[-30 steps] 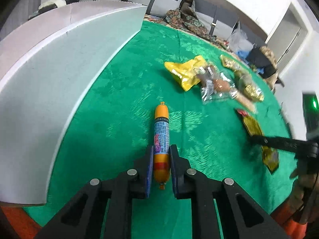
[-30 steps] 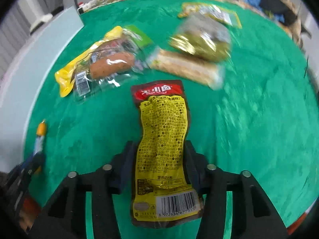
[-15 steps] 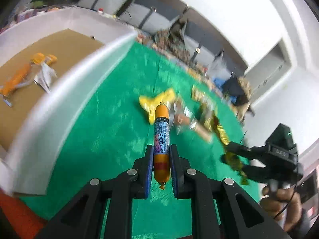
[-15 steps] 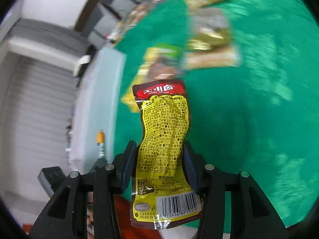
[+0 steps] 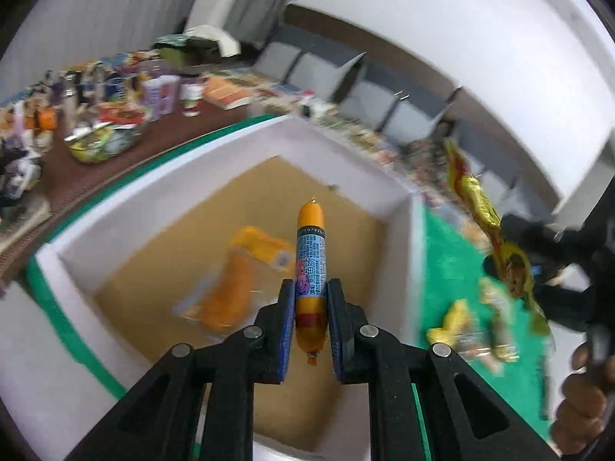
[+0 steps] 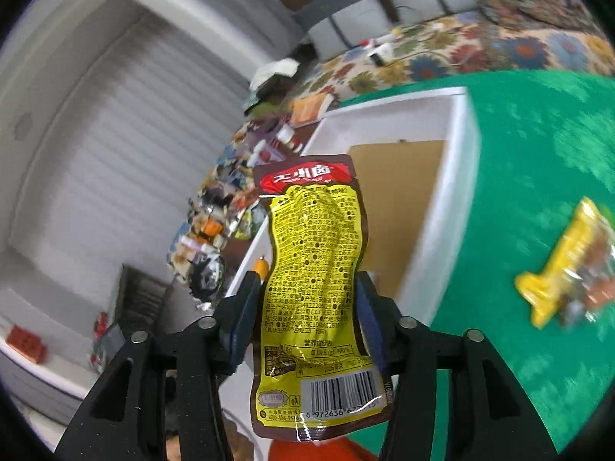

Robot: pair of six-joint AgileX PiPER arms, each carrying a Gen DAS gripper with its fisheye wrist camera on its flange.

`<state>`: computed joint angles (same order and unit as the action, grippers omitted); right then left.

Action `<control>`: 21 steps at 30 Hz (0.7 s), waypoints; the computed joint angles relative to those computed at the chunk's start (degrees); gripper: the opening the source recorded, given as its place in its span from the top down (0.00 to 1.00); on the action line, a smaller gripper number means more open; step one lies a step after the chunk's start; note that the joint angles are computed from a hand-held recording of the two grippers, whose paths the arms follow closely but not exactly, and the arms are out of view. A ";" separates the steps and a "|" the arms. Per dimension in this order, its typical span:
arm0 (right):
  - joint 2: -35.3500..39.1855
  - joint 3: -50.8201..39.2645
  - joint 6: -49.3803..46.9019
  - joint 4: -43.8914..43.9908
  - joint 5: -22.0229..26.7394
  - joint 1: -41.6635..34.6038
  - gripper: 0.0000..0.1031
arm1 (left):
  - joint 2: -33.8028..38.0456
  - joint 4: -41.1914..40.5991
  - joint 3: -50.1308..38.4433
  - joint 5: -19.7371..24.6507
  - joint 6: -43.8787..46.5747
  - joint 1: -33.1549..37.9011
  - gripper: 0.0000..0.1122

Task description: Organize snacks

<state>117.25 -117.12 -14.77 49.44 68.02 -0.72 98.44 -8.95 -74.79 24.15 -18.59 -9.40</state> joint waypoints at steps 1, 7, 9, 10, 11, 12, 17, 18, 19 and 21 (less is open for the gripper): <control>1.09 -1.37 1.41 -1.73 -0.55 1.53 0.39 | 1.15 2.79 -0.47 1.21 -2.10 0.31 0.70; -3.45 6.24 -1.21 -8.14 -5.74 2.75 0.28 | 0.97 10.15 5.59 -3.09 -11.57 -0.95 0.20; -6.51 12.35 -5.65 -10.23 -9.82 1.41 0.28 | -0.31 7.76 8.19 -4.52 -11.23 -1.46 0.20; -8.03 14.54 -7.27 -11.28 -10.86 0.38 0.27 | -0.65 7.75 8.63 -4.96 -11.94 -2.11 0.20; -10.06 19.03 -10.26 -12.30 -13.63 -0.79 0.27 | -1.35 8.05 9.51 -5.75 -13.14 -3.25 0.20; -12.40 24.76 -14.11 -14.63 -16.81 -2.82 0.27 | -1.66 8.56 9.47 -5.85 -14.29 -4.38 0.20; -18.68 48.83 -33.03 -15.49 -34.68 -15.38 0.28 | -3.17 12.23 8.41 -6.60 -18.71 -13.48 0.14; -19.47 53.46 -38.76 -13.27 -37.65 -20.36 0.28 | -2.82 14.09 7.51 -6.60 -20.36 -16.07 0.13; -19.71 55.80 -44.37 -9.82 -38.87 -23.95 0.28 | -2.04 15.35 6.13 -6.35 -21.37 -18.47 0.12; -19.10 58.85 -54.07 -4.02 -40.60 -32.19 0.28 | 0.54 16.58 2.89 -5.80 -22.07 -22.97 0.10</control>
<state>98.15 -58.27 -68.85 45.42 27.41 -32.91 98.98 7.64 -71.91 18.35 -40.65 -32.37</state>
